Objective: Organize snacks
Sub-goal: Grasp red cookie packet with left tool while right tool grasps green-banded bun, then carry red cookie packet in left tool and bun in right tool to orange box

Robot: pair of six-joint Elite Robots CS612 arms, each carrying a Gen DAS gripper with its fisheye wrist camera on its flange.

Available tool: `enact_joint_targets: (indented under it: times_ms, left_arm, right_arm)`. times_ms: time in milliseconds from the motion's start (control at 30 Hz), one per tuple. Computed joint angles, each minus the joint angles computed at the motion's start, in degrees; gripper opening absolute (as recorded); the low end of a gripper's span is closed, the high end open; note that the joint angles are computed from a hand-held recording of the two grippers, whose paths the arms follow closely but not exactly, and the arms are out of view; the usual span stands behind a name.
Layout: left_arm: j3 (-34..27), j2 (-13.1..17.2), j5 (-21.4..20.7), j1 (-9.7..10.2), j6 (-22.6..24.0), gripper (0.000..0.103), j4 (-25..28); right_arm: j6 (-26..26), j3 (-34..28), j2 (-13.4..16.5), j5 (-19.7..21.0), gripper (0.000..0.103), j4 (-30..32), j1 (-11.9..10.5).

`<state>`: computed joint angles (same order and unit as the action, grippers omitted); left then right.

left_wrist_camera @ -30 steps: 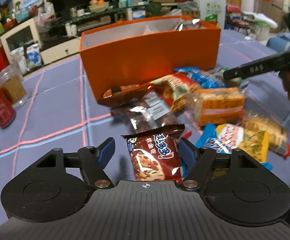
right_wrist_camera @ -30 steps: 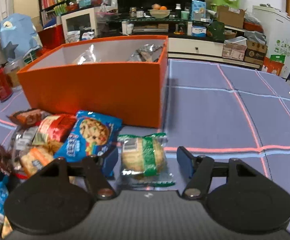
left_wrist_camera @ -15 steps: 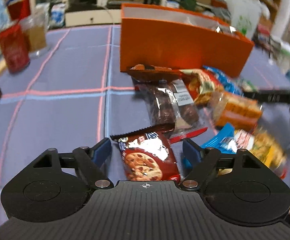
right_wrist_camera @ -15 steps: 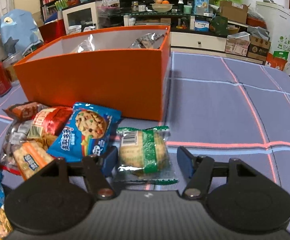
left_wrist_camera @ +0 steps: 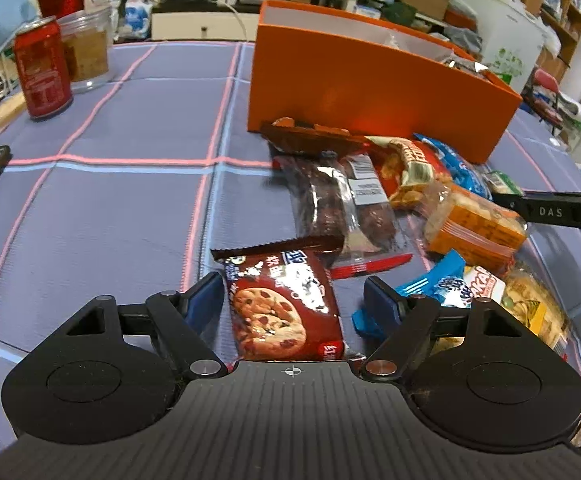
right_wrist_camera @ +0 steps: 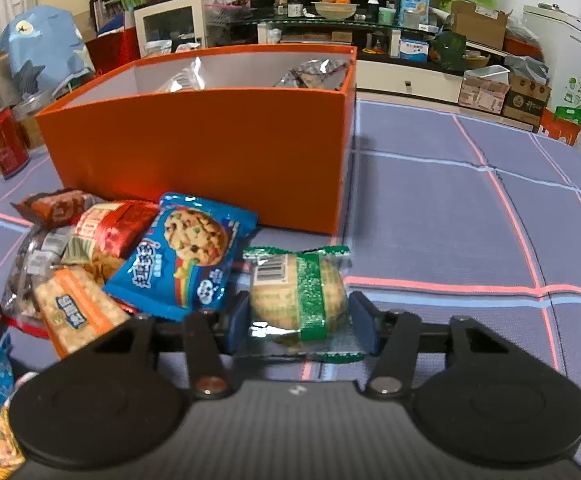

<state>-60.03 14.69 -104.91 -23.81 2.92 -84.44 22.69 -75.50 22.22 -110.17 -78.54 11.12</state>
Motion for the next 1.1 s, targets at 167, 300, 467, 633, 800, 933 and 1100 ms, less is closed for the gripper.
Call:
enact_joint_targets:
  times_ms: [167, 300, 467, 633, 800, 933, 1100]
  left_arm:
    - [0.3, -0.1, -0.7, 0.17, -1.4, 0.04, -0.4]
    - [0.7, -0.4, -1.1, 0.31, -1.2, 0.03, -0.2]
    - [0.2, -0.3, -0.5, 0.12, 0.4, 0.029, 0.6]
    - [-0.4, -0.1, 1.0, 0.03, -0.6, 0.035, 0.8]
    - [-0.6, -0.1, 0.7, 0.07, 0.4, 0.028, 1.6]
    - [0.1, -0.6, -0.8, 0.35, -0.2, 0.024, 1.7]
    - [-0.8, -0.3, 0.5, 0.07, 1.2, 0.023, -0.7]
  right_arm:
    - [-0.2, 0.1, -0.1, 0.0, 0.055, 0.1, 0.0]
    - [-0.3, 0.0, -0.1, 0.1, 0.055, 0.3, 0.0]
    - [-0.5, -0.1, 0.0, 0.1, 0.054, 0.3, 0.1]
    - [-0.6, -0.3, 0.1, 0.1, 0.054, 0.4, 0.1]
    - [-0.8, -0.1, -0.1, 0.2, 0.053, 0.7, 0.1]
    - [-2.0, 0.0, -0.3, -0.1, 0.052, 0.8, 0.3]
    - [-4.1, 0.2, -0.5, -1.7, 0.052, -0.6, 0.9]
